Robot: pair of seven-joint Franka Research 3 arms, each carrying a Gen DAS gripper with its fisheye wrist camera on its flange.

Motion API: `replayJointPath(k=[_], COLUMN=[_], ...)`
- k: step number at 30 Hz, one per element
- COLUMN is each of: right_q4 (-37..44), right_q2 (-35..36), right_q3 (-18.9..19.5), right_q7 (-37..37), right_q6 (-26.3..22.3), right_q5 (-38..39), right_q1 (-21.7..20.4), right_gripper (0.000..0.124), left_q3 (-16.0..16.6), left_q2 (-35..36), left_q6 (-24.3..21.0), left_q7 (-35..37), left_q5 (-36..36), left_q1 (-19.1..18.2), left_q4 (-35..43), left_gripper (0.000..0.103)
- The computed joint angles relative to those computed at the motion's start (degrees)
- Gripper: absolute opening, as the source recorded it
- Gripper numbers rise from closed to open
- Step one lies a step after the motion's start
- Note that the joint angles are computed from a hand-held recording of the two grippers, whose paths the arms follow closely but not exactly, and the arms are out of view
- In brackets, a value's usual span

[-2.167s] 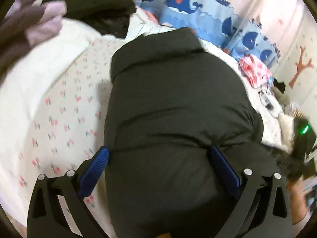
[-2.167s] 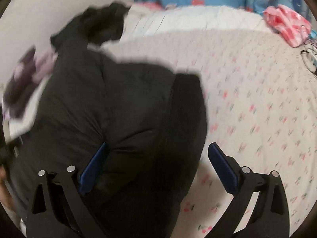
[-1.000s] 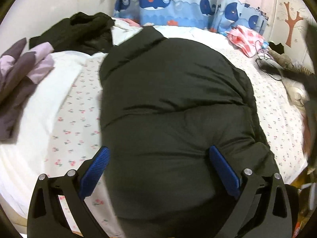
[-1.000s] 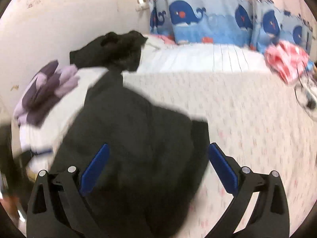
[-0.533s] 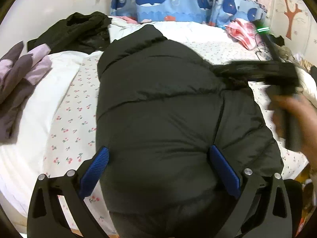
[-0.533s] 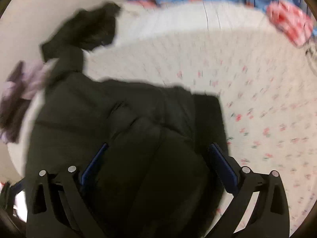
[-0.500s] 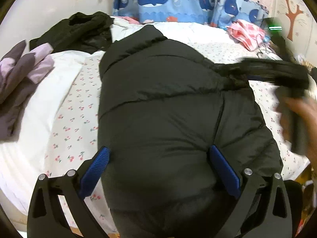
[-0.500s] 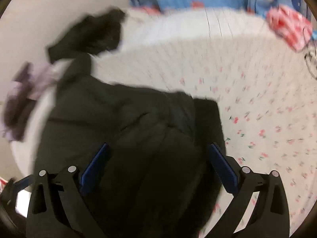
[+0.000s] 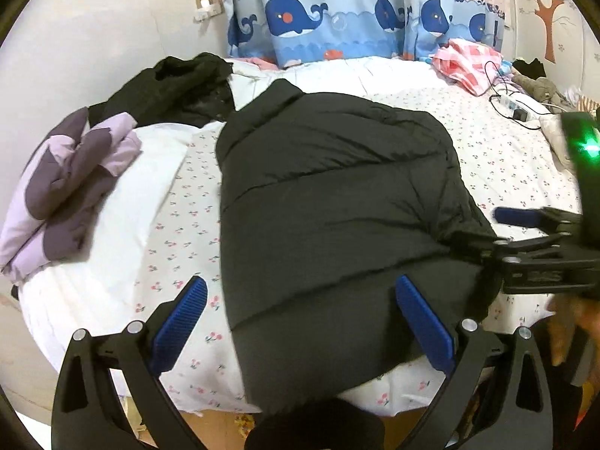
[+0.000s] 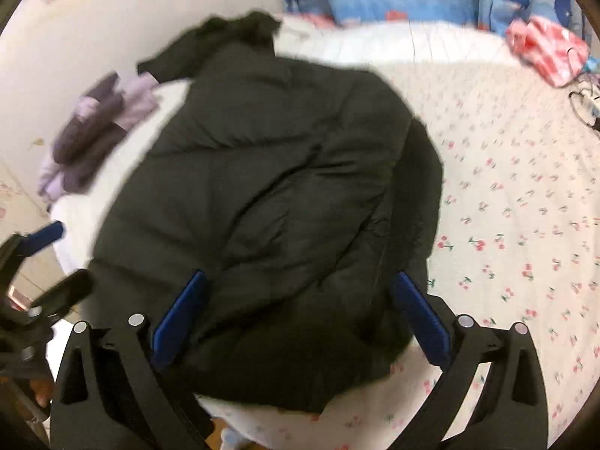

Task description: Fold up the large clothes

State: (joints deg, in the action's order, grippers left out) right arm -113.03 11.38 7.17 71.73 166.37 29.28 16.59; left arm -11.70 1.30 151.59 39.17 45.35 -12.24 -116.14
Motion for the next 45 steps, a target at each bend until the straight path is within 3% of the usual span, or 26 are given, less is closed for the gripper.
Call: replayJointPath(k=[2, 4, 11, 12, 14, 16, 17, 20, 30, 45], right_q4=[-1.40, -0.41, -9.94, -10.69, -13.45, -13.31, -13.02, -12.55, -8.96, -7.78], right_q2=[-0.20, 1.13, -7.69, -8.77, -11.66, -12.62, -13.02, -14.10, -13.46, -13.62], right_q3=[-2.18, -2.73, -1.57, -1.35, -3.23, -2.38, -1.81, -1.35, 0.23, 0.05], right_q7=[4.29, 6.49, 9.50, 12.15, 24.68, 38.72, 42.54, 39.70, 46.64, 49.06], right_q6=[-0.21, -4.28, 4.49, 5.12, 6.52, 5.48, 4.55, 2.64, -2.91, -3.99], right_q5=[-5.76, -8.17, -9.18, -12.55, -27.06, -42.87, -47.16, -44.27, -52.73, -55.20], right_q1=[1.85, 1.94, 2.90, 2.38, 3.32, 1.89, 1.34, 0.82, 0.52, 1.47], right_gripper=[0.096, 0.096, 0.096, 0.096, 0.096, 0.096, 0.096, 0.096, 0.096, 0.096], left_q3=[0.06, 0.00, -1.19, -1.39, -1.64, -1.89, -2.09, -2.67, -2.71, -3.21], left_q2=[-0.94, -1.99, -6.83, -7.43, -8.58, -9.45, -9.76, -10.82, -12.31, -13.27], left_q6=[0.45, 1.12, 1.16, 1.04, 1.60, 1.73, 1.52, 0.84, 1.45, 1.43], left_q7=[-0.91, -2.13, -7.52, -8.43, -9.44, -9.67, -9.49, -9.25, -8.73, -10.37], left_q5=[-0.27, -0.56, 4.04, 4.27, 3.58, 2.35, 2.06, 1.74, -0.81, 0.58], left_q1=[0.12, 0.38, 1.71, 1.95, 2.26, 2.49, 2.55, 2.74, 3.76, 5.00], left_q4=[-1.04, -2.15, -6.05, -6.56, -7.75, -8.57, -8.82, -9.82, -11.78, -12.14], left_gripper=[0.097, 0.097, 0.097, 0.097, 0.097, 0.097, 0.097, 0.097, 0.097, 0.097])
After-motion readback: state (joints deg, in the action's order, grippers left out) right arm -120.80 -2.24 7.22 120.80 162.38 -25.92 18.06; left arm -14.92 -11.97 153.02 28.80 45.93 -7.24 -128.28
